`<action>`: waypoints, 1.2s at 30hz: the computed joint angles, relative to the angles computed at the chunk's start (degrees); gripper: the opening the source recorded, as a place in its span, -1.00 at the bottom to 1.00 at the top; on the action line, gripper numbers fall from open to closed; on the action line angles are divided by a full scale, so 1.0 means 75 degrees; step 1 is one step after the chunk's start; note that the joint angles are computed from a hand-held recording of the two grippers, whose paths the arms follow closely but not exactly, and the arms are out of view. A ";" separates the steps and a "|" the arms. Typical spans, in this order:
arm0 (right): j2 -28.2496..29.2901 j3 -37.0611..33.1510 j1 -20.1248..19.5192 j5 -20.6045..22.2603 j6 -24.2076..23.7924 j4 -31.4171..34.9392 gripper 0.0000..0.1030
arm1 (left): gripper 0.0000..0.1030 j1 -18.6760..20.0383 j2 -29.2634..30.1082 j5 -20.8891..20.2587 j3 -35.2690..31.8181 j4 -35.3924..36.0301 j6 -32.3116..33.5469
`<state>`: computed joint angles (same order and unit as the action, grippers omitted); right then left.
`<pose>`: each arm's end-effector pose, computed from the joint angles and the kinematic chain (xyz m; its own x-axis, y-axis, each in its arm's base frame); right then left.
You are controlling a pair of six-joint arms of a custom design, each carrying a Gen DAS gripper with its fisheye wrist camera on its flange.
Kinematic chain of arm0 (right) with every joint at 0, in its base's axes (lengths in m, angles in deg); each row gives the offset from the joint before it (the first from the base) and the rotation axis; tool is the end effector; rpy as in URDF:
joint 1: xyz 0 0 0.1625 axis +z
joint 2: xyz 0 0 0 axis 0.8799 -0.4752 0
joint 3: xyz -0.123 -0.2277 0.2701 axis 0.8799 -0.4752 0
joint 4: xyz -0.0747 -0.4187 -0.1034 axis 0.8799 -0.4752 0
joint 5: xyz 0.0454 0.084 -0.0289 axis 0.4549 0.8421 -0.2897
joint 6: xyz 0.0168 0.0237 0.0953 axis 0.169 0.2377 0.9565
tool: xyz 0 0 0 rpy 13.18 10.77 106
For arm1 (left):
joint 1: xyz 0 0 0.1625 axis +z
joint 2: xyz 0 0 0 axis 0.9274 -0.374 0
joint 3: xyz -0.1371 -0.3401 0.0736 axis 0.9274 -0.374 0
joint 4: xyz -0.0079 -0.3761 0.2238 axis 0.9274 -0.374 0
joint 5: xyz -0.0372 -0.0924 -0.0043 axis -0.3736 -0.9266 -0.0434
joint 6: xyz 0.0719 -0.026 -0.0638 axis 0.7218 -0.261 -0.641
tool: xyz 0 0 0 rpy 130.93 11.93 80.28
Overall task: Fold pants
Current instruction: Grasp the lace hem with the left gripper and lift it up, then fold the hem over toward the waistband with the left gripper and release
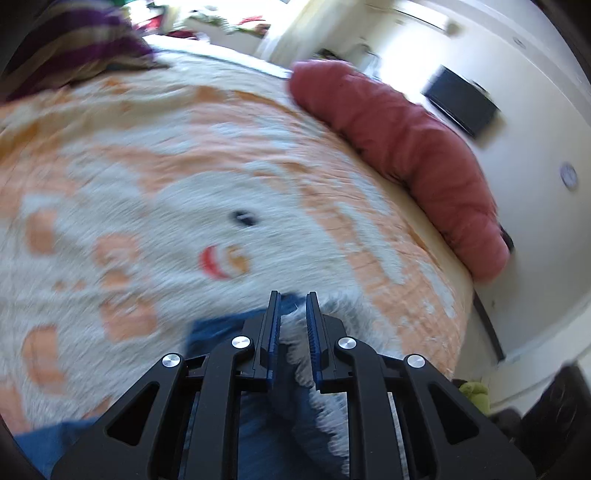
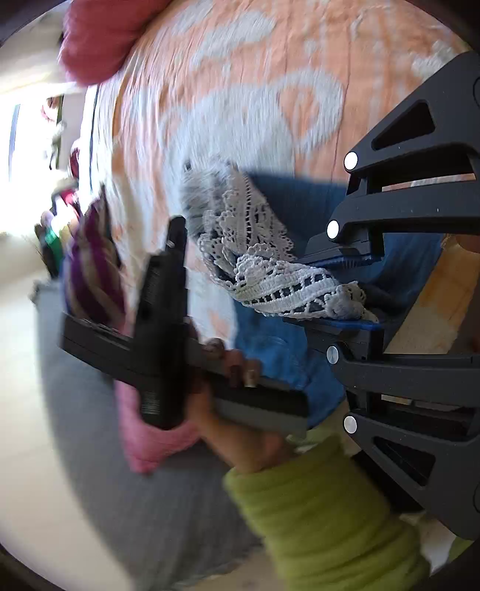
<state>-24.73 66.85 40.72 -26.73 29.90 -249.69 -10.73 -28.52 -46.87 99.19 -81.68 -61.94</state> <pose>0.1936 -0.4561 0.1737 -0.8663 -0.1129 0.4865 -0.4189 0.6946 -0.5848 -0.2762 -0.6878 0.0609 -0.7486 0.6584 -0.0785 0.6623 0.7366 -0.1374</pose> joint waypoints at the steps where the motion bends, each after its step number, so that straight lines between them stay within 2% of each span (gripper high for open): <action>1: 0.0316 -0.0198 0.0078 -0.0181 -0.0154 0.0067 -0.71 | -0.74 0.0105 -0.0124 0.0137 0.0085 -0.0067 -0.0159; 5: 0.1411 -0.0863 0.0464 -0.0847 -0.0907 0.0090 -0.63 | -0.74 0.0441 -0.0647 0.0446 0.0488 -0.0592 -0.0832; 8: 0.1887 -0.1113 0.0649 -0.1015 -0.1436 0.0036 -0.43 | -0.73 0.0714 -0.1086 0.0224 0.0864 -0.1001 -0.1315; 9: 0.1966 -0.1162 0.0685 -0.0836 -0.1589 0.0148 -0.40 | -0.65 0.0759 -0.1186 0.0171 0.0960 -0.1076 -0.1376; 10: 0.1971 -0.1148 0.0711 -0.0671 -0.1663 0.0243 -0.25 | -0.51 0.0818 -0.1312 0.0134 0.1083 -0.1172 -0.1474; 13: 0.1802 -0.0938 0.0785 -0.0255 -0.1851 0.0287 0.05 | -0.39 0.0891 -0.1459 0.0121 0.1193 -0.1095 -0.1583; 17: 0.1074 -0.0454 0.0647 0.0277 -0.1522 0.0137 0.24 | -0.37 0.0898 -0.1443 0.0172 0.1150 -0.0782 -0.1618; 20: 0.0605 -0.0281 0.0460 0.0082 -0.1169 -0.0266 0.26 | -0.31 0.0852 -0.1271 -0.0007 0.1025 -0.0421 -0.1679; 21: 0.0428 -0.0250 0.0335 -0.0014 -0.1079 -0.0392 0.26 | -0.23 0.0836 -0.1207 -0.0031 0.0960 -0.0257 -0.1704; 23: 0.0180 -0.0265 0.0123 -0.0332 -0.0875 -0.0443 0.29 | -0.13 0.0759 -0.1103 0.0151 0.0912 -0.0115 -0.1712; 25: -0.0079 -0.0468 -0.0226 -0.0552 -0.0432 0.0098 0.30 | 0.08 0.0651 -0.0949 0.0532 0.0823 -0.0014 -0.1788; 28: -0.0251 -0.0914 -0.0762 -0.0525 0.0016 0.1009 0.30 | 0.34 0.0542 -0.0750 0.0967 0.0731 0.0157 -0.2013; 32: 0.0012 -0.1677 -0.1237 -0.0258 0.0221 0.1888 0.30 | 0.30 0.0515 -0.0602 0.1144 0.0726 0.0064 -0.2136; 33: 0.0129 -0.1893 -0.1342 -0.0110 0.0324 0.2084 0.30 | 0.06 0.0491 -0.0576 0.1235 0.0742 0.0006 -0.2146; 34: 0.0205 -0.1978 -0.1402 -0.0066 0.0360 0.2129 0.30 | -0.57 0.0488 -0.0550 0.1179 0.0721 0.0025 -0.2109; 36: 0.0452 -0.2271 -0.1558 0.0069 0.0464 0.2420 0.30 | -0.63 0.0405 -0.0546 0.1264 0.0741 0.0012 -0.2025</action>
